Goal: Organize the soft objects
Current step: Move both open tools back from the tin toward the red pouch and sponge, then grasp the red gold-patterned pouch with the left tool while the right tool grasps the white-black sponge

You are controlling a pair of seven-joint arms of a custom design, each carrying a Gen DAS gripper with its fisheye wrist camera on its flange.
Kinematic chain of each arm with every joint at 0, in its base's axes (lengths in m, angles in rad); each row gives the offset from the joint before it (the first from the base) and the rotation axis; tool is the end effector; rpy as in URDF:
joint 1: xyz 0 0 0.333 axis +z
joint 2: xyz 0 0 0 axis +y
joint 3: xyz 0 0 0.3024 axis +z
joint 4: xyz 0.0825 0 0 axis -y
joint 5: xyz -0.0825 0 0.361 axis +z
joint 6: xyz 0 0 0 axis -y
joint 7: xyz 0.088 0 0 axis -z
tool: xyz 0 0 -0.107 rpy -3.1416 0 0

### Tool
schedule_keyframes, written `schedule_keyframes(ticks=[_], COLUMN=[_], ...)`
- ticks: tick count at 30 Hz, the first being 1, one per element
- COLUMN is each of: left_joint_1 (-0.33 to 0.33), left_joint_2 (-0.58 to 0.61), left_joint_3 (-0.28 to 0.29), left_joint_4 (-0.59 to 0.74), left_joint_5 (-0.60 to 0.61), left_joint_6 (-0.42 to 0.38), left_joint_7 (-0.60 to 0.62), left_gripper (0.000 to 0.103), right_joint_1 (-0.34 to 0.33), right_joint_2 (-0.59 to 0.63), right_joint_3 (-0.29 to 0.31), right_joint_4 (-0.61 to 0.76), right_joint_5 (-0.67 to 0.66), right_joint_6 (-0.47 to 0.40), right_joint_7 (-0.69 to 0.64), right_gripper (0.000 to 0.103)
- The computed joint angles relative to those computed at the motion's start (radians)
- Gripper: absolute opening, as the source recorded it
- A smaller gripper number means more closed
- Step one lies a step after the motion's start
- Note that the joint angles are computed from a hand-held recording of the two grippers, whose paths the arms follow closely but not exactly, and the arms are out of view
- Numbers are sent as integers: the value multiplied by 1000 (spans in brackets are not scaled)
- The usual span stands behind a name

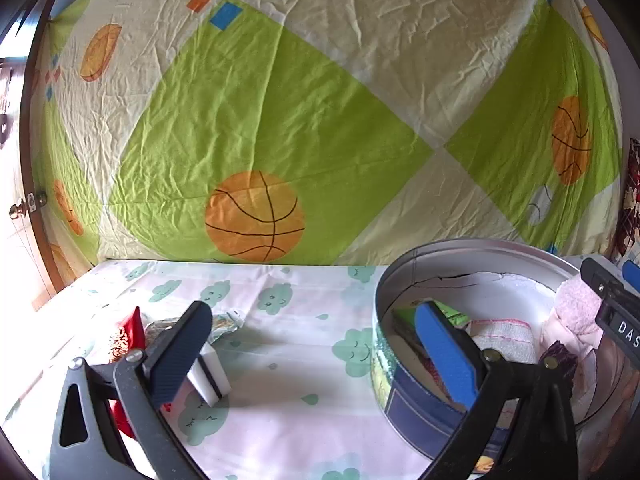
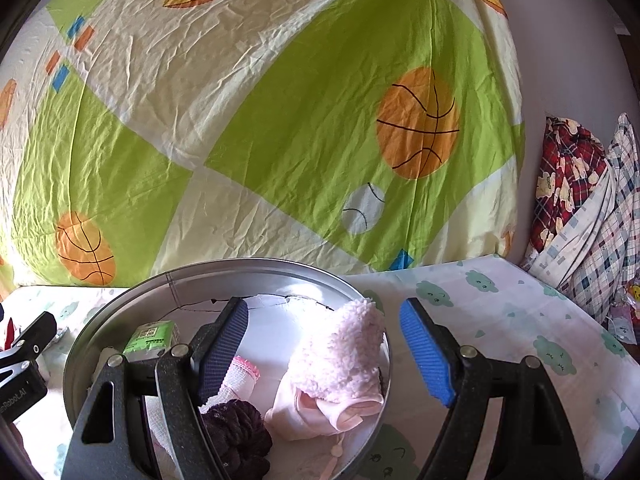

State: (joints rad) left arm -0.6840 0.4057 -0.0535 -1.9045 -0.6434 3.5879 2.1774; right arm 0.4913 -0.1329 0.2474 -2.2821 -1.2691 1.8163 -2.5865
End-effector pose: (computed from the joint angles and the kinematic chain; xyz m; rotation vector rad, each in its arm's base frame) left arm 0.5187 -0.3630 0.4295 -1.0560 1.8901 -1.2286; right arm 0.3983 0.2594 0.4346 -0.8459 2.0992 -1.4555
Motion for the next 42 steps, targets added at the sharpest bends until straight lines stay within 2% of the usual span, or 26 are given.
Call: schedule_keyframes(ticks=[8,13,16,24,31,35,39,42], left_joint_1=[37,83,112,135,201,210,203,172], left_joint_2=[-12,-29,-40,-55,-75,-79,-76,-70], left_joint_3=[-21,-52,-68,-66,-85,-68,-37,8], left_joint_4=[-42,-75,-94,-121,-149,-143,-134,-119], left_joint_5=[40,84,121,147,219,234,234,198], left_joint_6=[34,46,51,56,32,-10,-32,-48], left_joint_7=[-9,-37,-60,-73,-131,-156,-163,-139], left_gripper=[103,103,103,103,103,103,103,103], right_joint_1=[27,51,72,121,171,205,226,244], right_joint_2=[31,60,77,93,133,169,186,229], right_joint_3=[10,16,21,30,40,39,30,23], right_joint_4=[32,61,75,88,129,168,192,242], right_joint_5=[-9,-20,-34,-52,-49,-51,-49,-68], right_joint_6=[-56,-97,-143,-244,-346,-400,-371,-371], right_joint_7=[-6,-1,3,80,107,111,140,106], right_gripper=[80,80,80,80,80,80,80,80])
